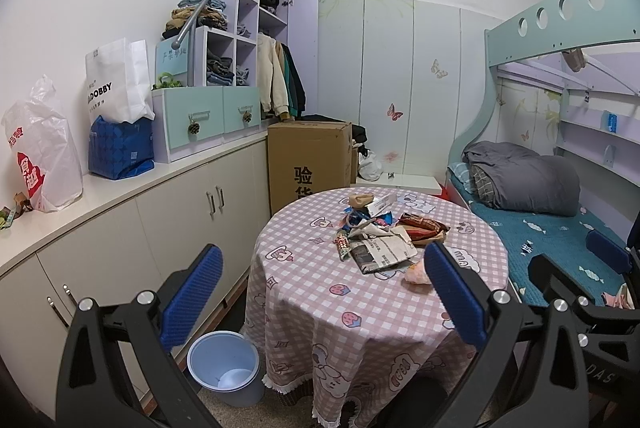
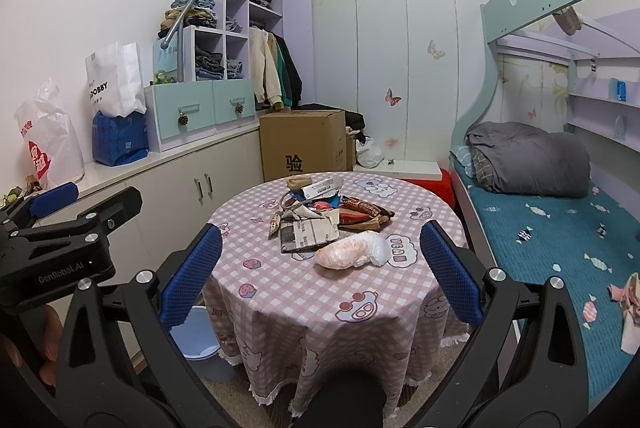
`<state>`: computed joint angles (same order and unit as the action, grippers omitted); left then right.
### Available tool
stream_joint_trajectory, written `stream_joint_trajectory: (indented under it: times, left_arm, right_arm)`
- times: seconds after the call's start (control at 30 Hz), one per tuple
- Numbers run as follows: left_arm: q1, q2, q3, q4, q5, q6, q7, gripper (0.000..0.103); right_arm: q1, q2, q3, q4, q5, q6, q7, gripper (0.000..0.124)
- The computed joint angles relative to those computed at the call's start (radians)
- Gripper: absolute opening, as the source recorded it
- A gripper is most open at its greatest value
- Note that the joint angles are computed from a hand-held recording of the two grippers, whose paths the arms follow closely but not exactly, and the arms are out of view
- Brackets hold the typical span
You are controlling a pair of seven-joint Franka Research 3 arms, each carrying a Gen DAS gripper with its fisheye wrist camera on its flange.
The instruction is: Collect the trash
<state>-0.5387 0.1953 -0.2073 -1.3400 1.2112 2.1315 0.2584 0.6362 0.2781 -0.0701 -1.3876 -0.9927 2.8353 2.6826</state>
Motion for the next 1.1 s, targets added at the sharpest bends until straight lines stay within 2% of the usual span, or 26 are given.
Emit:
stream_joint_trajectory:
  times: [0.2,0.27,0.47,0.67,0.87,1.1]
  left_arm:
    - [-0.001,-0.012,0.000,-0.033,0.008,0.003,-0.025,0.099]
    - [0.003,0.027,0.002,-0.024,0.028,0.018,-0.048,0.099]
    - [0.001,0.033,0.013,-0.006,0.001,0.007,-0.022,0.099]
    - [-0.003,0.045,0.022,0.017,-0.029,-0.018,-0.005,0.099]
    - [0.006,0.067,0.030,0.036,-0.070,-0.012,0.024,0.099]
    - [0.018,0.142,0.051,0.113,-0.161,0.042,0.121,0.099]
  right_arm:
    - [-0.007,0.014,0.011,0.019,0.059,-0.005,-0.049,0.097]
    - [0.000,0.013,0.002,0.017,0.061,-0.004,-0.049,0.097]
    - [0.003,0.021,0.000,0.029,0.089,-0.022,-0.056,0.097]
    - [-0.021,0.053,0.026,0.064,0.242,-0.043,-0.195,0.097]
    - [-0.015,0.099,0.016,0.102,0.374,-0.061,-0.298,0.097]
    - [-0.011,0.177,-0.006,0.182,0.499,-0.091,-0.376,0.097]
